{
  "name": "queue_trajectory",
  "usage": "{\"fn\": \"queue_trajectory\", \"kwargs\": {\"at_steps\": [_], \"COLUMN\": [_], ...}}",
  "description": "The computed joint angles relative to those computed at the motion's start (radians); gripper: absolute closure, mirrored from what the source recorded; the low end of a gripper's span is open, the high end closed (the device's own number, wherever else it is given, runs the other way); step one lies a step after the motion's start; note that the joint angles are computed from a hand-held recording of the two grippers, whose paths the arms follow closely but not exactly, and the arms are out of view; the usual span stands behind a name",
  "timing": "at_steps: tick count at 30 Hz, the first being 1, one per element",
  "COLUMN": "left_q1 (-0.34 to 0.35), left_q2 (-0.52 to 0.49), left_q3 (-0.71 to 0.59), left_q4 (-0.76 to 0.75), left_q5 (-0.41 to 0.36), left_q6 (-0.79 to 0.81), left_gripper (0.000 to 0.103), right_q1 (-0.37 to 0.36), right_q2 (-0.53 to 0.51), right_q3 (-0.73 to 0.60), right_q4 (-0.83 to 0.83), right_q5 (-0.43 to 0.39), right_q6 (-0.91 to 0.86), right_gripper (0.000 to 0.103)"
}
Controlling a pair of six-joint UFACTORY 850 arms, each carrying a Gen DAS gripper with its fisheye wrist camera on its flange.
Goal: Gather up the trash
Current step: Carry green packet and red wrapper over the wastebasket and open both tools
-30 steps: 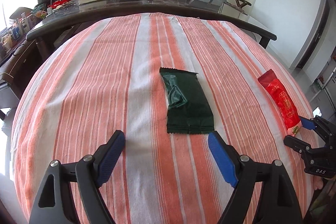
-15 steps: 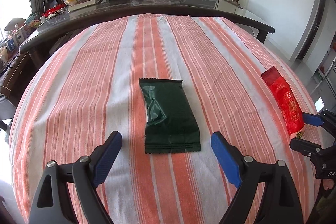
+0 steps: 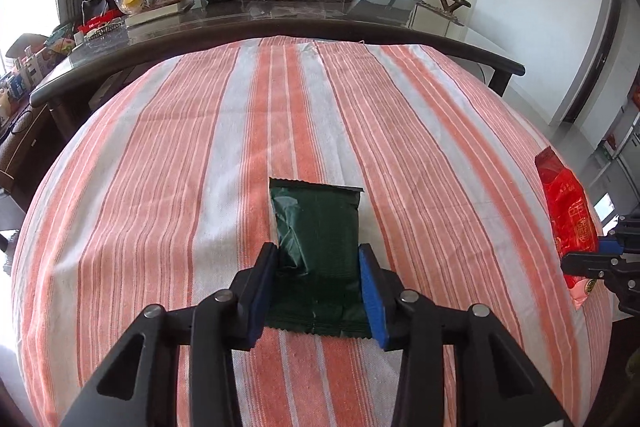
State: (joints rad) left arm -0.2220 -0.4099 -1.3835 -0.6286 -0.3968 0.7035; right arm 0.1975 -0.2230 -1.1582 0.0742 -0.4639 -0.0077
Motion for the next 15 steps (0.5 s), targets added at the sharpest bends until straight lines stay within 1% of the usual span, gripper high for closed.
{"fn": "queue_trajectory", "kwargs": {"at_steps": [2,5,7,12,15], "left_q1": [-0.002,-0.011,-0.022,-0.07,-0.099], "left_q2": [0.017,0.06,0.089,0.145,0.161], "left_q3": [0.017,0.056,0.08,0.124,0.135], "left_q4": [-0.026,-0.108,-0.156,-0.192,-0.199], "left_q5": [0.005,0.008,0.005,0.009,-0.007], "left_q6": [0.022,0.103,0.152,0.2,0.2], "left_gripper": [0.065,0.066,0.066,0.067,0.067], "right_q1": [-0.011,-0.025,-0.034,-0.059,-0.076], "right_q2": [0.032,0.079,0.106,0.145,0.161], "right_q3": [0.025,0.067,0.093,0.14,0.163], "right_q4": [0.058,0.132,0.149,0.178,0.197], "right_q5": [0.021,0.05,0.066,0.08,0.083], "right_q6": [-0.034,-0.086,-0.098,-0.119,-0.127], "right_gripper": [0.091,0.091,0.091,0.091,0.091]}}
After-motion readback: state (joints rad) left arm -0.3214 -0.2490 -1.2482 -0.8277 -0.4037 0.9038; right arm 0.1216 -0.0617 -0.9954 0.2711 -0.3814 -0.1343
